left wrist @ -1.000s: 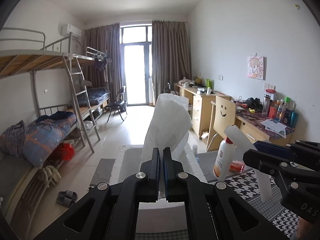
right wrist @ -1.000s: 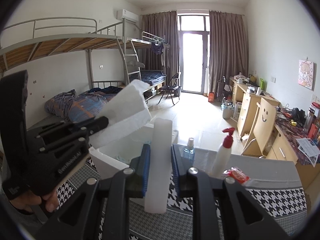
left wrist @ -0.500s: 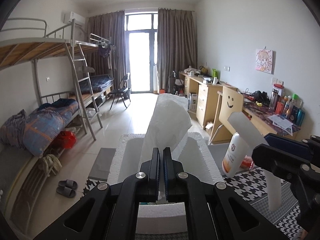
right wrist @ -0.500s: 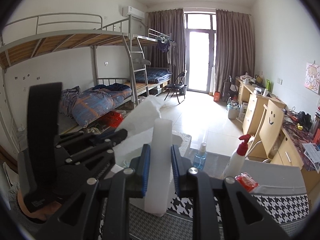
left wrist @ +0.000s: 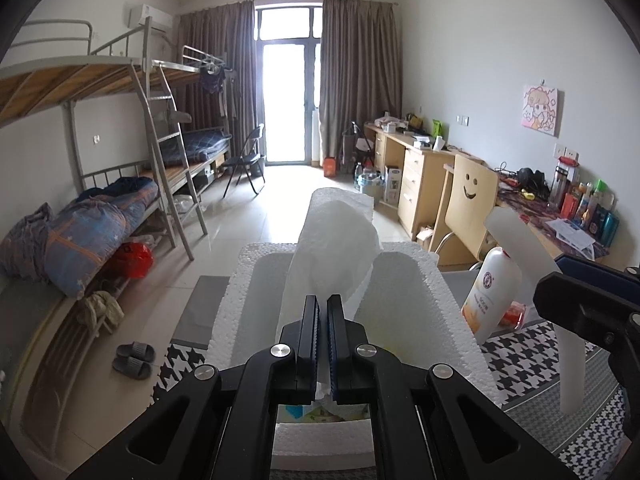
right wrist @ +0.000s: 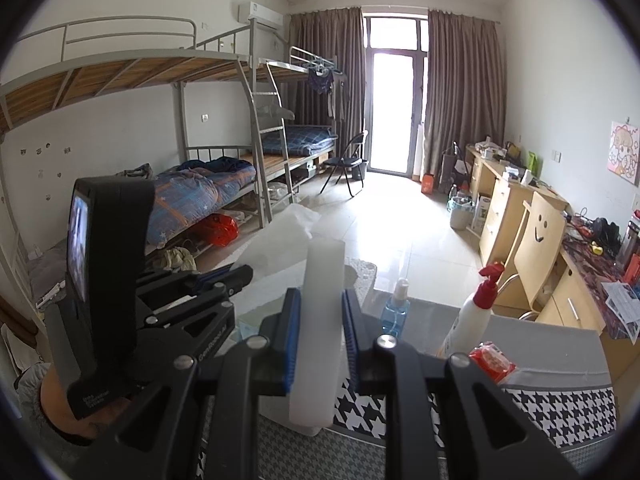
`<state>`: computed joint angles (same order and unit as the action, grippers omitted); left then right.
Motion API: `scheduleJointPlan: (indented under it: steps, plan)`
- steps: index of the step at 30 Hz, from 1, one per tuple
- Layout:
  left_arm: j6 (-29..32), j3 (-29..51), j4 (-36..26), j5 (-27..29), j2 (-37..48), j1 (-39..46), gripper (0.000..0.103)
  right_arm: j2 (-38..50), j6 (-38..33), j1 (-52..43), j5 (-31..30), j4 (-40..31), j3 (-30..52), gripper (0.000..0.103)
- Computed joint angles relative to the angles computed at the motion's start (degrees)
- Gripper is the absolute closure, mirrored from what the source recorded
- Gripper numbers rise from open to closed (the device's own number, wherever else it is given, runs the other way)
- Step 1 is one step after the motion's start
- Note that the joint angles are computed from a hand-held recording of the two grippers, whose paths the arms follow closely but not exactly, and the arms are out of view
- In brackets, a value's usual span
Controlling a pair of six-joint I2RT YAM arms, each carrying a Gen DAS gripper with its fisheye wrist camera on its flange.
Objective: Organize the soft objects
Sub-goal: 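Open the left gripper over the foam box to drop the tissue in, then lower the paper strip into the foam box and open the right gripper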
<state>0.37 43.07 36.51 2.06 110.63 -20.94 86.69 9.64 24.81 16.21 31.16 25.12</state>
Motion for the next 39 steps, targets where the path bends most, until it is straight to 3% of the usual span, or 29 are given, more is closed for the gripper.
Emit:
scheduleJointPlan:
  steps: [1,3,5,6,23,39]
  plan:
    - [0.3,0.3,-0.5,-0.2,0.1,0.0,0.093,0.5,0.0,-0.2,-0.3,-0.3,0.5,0.079]
    - [0.3,0.8,-1.3,-1.0,0.4,0.1,0.068,1.7,-0.1,-0.4,-0.5,-0.4,1.4,0.079]
    - [-0.6,0.0,0.6,-1.3,0.4,0.6,0.024,2.7,-0.2,-0.7,-0.8,-0.4,2.1,0.079]
    - [-1.1,-0.6,1.8,-2.1,0.2,0.5,0.02,3.1,-0.2,-0.8,-0.9,-0.5,2.4,0.079]
    - [-0.8,-6.3,7.6,-1.8,-2.7,2.4,0.011,4.9,-1.0,-1.5,-2.7,-1.4,5.0,0.078]
    - [-1.2,-11.8,13.7,-1.6,-5.4,6.3,0.001,11.9,-1.6,-0.5,-5.1,-4.0,12.3,0.078]
